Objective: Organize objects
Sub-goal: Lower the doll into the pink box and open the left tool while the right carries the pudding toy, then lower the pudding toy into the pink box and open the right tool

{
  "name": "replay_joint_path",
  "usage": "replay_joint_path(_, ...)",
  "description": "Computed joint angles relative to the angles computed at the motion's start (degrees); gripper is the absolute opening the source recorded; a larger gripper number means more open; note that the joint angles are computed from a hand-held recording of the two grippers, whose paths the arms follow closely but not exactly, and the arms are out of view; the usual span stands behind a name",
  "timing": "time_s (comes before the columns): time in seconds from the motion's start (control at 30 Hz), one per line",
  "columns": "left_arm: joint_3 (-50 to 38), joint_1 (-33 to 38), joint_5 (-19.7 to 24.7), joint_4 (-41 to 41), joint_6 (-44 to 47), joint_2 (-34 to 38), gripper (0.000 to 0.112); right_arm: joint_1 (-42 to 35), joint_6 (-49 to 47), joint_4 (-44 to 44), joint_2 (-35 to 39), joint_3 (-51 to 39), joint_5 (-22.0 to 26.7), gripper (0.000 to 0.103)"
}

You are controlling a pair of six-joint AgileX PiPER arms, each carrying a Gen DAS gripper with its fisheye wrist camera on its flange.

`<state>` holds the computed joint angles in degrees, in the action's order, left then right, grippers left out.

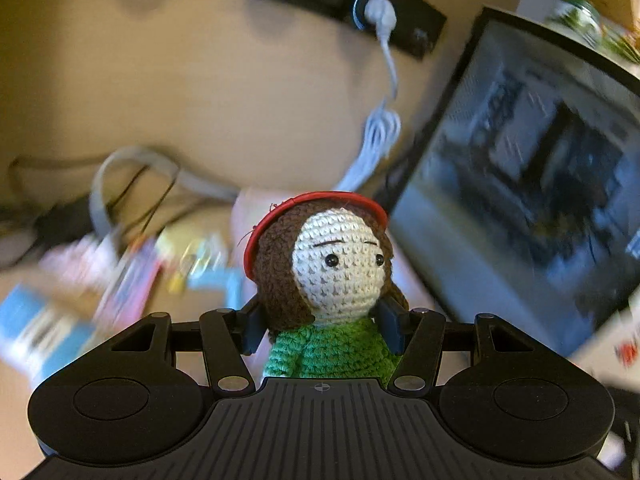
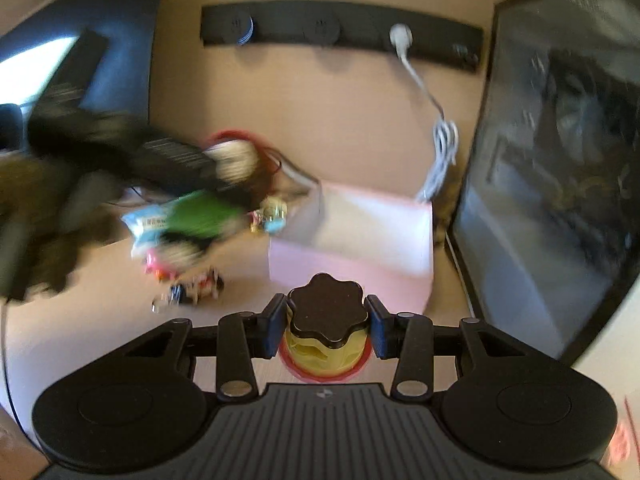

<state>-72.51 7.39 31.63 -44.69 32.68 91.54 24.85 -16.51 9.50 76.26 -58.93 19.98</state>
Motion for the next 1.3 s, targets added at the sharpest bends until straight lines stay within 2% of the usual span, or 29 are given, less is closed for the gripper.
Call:
replay_joint_path(0.07,-7.29,-3.67,-5.14,4.09,-5.65,7.07,0.062,-2.28,-9.21,7.69,1.43,-1.13,-0.59,0.041)
replay_joint_path(0.13,-14.20,-6.80,-8.72,12.32,-14.65,13.76,0.063,-4.57,-16.89,14.71,2.90,-2.08,0.16,0.041)
replay_joint_path(0.2,-21.55,-9.09,-9.76,21.95,-24.20,20.86,0.063,-7.06,-23.53,20.55,3.81,-2.27,1.24,0.041)
replay_joint_path(0.27,-27.83,-10.72,-8.56,30.27,-31.60,26.77,0.063,-9.47,-29.27,25.33,4.30,-1.74,1.76,0.041)
replay_joint_path(0.33,-33.21,-12.37,-3.95,40.69,-40.21,30.84,0.063,-11.84,-33.18,28.94,4.42,-0.91,2.68,0.041)
replay_joint_path(0.37,-36.21,-13.24,0.89,44.63,-43.19,32.43,0.063,-12.73,-34.63,30.25,4.26,-0.27,3.11,0.041)
replay_joint_path(0.43,-41.70,-14.00,11.02,46.68,-44.36,34.75,0.060,-15.27,-39.62,34.40,4.87,0.28,4.57,0.041)
replay_joint_path(0.47,-41.93,-13.88,13.46,45.66,-43.64,34.50,0.060,-16.51,-42.33,36.80,5.79,0.09,5.34,0.041)
replay_joint_path(0.57,-41.14,-13.39,16.80,44.58,-42.23,32.50,0.060,-18.63,-46.25,40.77,8.65,-1.15,7.52,0.041)
replay_joint_path(0.67,-36.34,-12.90,13.10,46.28,-43.47,27.49,0.060,-18.46,-46.54,41.79,11.51,-3.12,7.81,0.041)
replay_joint_path(0.8,-25.50,-10.95,6.46,41.83,-42.37,17.73,0.060,-16.77,-42.42,39.12,15.53,-7.61,6.83,0.041)
replay_joint_path(0.93,-7.54,-8.43,-0.55,37.44,-40.93,5.36,0.060,-14.64,-34.32,33.63,20.97,-15.48,7.11,0.041)
replay_joint_path(1.03,5.27,-6.36,-3.96,36.13,-41.30,-2.76,0.060,-13.14,-25.95,28.83,26.79,-24.39,8.80,0.041)
replay_joint_path(1.13,15.50,-4.66,-3.91,39.10,-44.95,-10.59,0.060,-11.27,-16.68,25.41,34.33,-36.56,12.79,0.041)
replay_joint_path(1.2,19.95,-1.20,-2.79,35.43,-41.32,-14.45,0.060,-9.81,-12.16,24.75,39.98,-45.66,16.48,0.041)
replay_joint_path(1.3,25.48,3.58,-1.13,33.81,-37.70,-19.93,0.060,-8.35,-5.68,24.45,50.12,-62.25,25.57,0.046)
